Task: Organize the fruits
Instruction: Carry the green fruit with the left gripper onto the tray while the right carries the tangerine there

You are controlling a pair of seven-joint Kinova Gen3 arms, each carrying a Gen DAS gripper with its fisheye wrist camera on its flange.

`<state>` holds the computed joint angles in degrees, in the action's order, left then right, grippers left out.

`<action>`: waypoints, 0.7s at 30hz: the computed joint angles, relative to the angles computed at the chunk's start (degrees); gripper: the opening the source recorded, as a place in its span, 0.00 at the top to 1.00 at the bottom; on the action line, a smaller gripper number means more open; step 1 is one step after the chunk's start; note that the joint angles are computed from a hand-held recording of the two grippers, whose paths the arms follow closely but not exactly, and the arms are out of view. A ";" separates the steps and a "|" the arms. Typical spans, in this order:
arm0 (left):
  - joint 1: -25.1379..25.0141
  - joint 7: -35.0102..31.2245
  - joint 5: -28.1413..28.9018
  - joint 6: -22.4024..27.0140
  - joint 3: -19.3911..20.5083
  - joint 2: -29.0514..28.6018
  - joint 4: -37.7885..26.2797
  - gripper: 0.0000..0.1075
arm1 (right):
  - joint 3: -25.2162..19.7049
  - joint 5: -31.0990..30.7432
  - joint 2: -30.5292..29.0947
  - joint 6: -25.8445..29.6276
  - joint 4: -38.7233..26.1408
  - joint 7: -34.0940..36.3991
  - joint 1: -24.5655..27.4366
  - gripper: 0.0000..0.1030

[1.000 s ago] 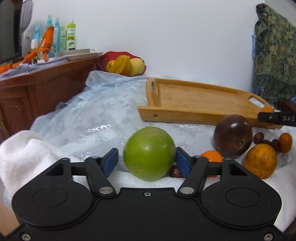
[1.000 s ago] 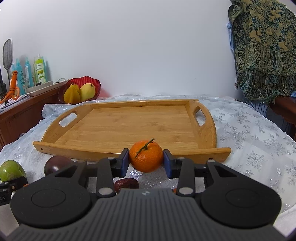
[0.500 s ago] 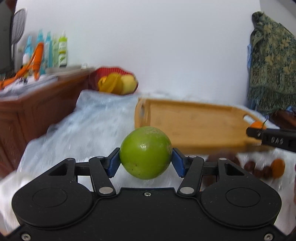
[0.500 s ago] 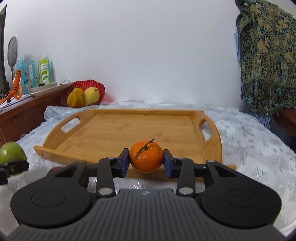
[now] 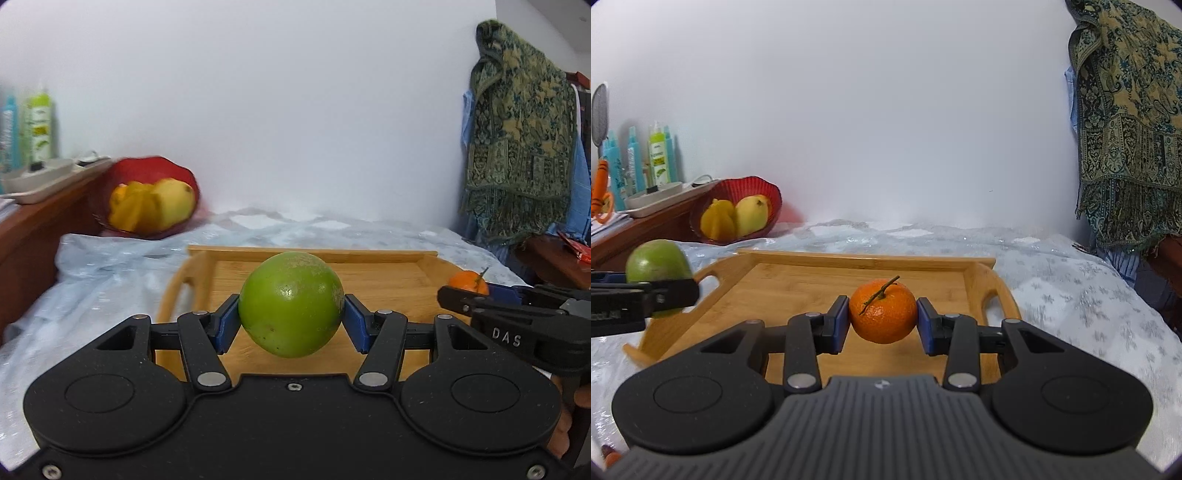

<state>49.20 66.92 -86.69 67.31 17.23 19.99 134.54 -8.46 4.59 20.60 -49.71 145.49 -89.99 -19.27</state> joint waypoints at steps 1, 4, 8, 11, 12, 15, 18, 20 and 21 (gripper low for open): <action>-1.80 -0.96 -1.37 -2.04 -0.60 -0.10 -0.50 0.48 | 0.13 -0.13 0.18 1.48 -1.12 0.07 -0.13 0.58; -6.24 -2.49 -4.34 -7.10 -2.01 0.42 -2.07 0.48 | 0.24 -0.19 0.82 6.43 -4.64 -0.51 -0.04 0.58; -9.28 -2.29 -7.03 -10.91 -2.86 1.82 -2.45 0.48 | 0.13 -0.74 1.76 10.85 -7.84 -1.81 0.20 0.58; -10.29 -2.85 -7.37 -12.12 -2.90 2.76 -2.45 0.48 | -0.20 0.03 1.96 13.52 -9.06 -3.02 0.82 0.58; -10.60 -2.48 -7.76 -12.65 -2.90 2.84 -2.21 0.48 | -0.21 0.14 1.93 14.18 -9.30 -3.10 0.80 0.58; -11.46 -1.62 -8.57 -13.92 -2.74 2.90 -1.65 0.48 | -0.35 0.57 1.62 16.04 -9.87 -3.44 0.92 0.58; -11.67 -1.78 -8.71 -14.18 -2.60 3.21 -1.68 0.48 | -0.72 1.37 1.35 17.90 -10.46 -4.32 1.45 0.58; -11.72 -1.64 -8.84 -14.37 -2.48 3.18 -1.63 0.48 | -1.14 2.08 1.25 19.36 -10.95 -5.21 1.95 0.58; -11.78 -1.58 -8.90 -14.48 -2.45 3.17 -1.61 0.48 | -1.33 2.41 1.18 19.97 -11.17 -5.63 2.14 0.58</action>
